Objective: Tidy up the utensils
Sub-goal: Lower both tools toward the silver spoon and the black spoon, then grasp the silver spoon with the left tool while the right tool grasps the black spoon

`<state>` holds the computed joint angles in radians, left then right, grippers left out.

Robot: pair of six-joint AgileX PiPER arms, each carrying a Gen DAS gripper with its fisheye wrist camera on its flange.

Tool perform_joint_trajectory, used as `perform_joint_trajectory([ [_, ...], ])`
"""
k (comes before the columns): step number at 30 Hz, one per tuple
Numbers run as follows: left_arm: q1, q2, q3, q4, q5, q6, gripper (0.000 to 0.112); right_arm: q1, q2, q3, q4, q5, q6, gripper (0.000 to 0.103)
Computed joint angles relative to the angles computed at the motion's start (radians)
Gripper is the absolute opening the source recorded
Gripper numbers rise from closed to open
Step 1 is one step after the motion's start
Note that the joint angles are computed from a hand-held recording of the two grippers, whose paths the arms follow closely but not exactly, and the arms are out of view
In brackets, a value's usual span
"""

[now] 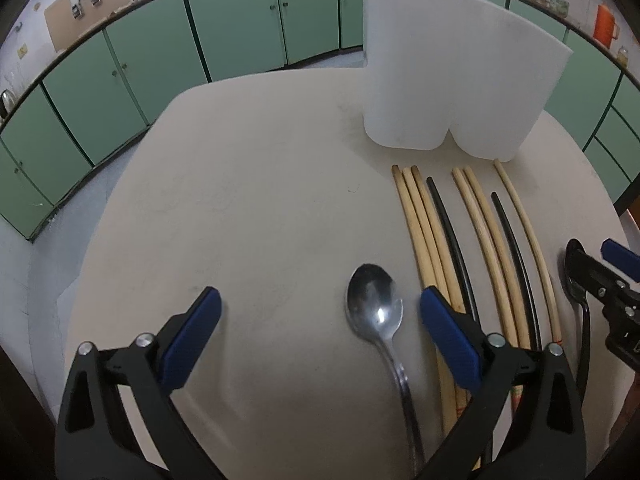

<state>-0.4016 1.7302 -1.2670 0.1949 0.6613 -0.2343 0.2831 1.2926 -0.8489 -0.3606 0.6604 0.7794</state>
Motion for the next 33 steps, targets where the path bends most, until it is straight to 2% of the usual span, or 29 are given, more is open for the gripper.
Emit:
perform_joint_trajectory([
  [5, 0.017, 0.005, -0.017, -0.068, 0.020, 0.039, 0.081, -0.037, 0.026, -0.016, 0.066, 0.007, -0.046, 0.068],
  [9, 0.002, 0.004, -0.031, -0.075, 0.042, 0.036, 0.071, -0.020, 0.045, -0.028, 0.038, 0.026, -0.025, 0.063],
  [11, -0.029, -0.009, -0.019, -0.059, 0.048, 0.008, 0.060, -0.010, 0.051, -0.035, 0.018, 0.039, -0.003, 0.060],
  [12, -0.042, -0.013, -0.018, -0.058, 0.052, -0.001, 0.057, -0.009, 0.051, -0.036, 0.018, 0.040, 0.001, 0.058],
  [14, -0.046, -0.019, -0.014, -0.067, 0.052, 0.008, 0.043, -0.009, 0.050, -0.037, 0.022, 0.042, 0.001, 0.051],
  [17, -0.077, -0.021, -0.015, -0.039, 0.053, -0.018, 0.026, -0.019, 0.039, -0.033, 0.041, 0.035, -0.029, 0.034],
  [19, -0.089, -0.028, -0.010, -0.040, 0.048, -0.021, 0.026, -0.046, 0.024, -0.020, 0.087, 0.009, -0.084, 0.034],
  [21, -0.089, -0.054, 0.030, -0.066, 0.011, 0.000, 0.026, -0.085, -0.014, 0.021, 0.141, -0.053, -0.162, 0.034],
  [24, -0.051, -0.090, 0.072, -0.139, -0.062, 0.093, 0.026, -0.071, -0.098, 0.088, 0.085, -0.128, -0.125, 0.034],
  [30, -0.029, -0.307, 0.326, -0.246, -0.385, 0.220, 0.026, -0.023, -0.240, 0.180, -0.177, -0.236, 0.061, 0.033],
  [32, -0.032, -0.350, 0.368, -0.195, -0.461, 0.172, 0.026, -0.032, -0.255, 0.181, -0.183, -0.285, 0.067, 0.033],
  [33, -0.029, -0.363, 0.379, -0.214, -0.484, 0.182, 0.026, -0.041, -0.267, 0.186, -0.184, -0.312, 0.064, 0.033],
])
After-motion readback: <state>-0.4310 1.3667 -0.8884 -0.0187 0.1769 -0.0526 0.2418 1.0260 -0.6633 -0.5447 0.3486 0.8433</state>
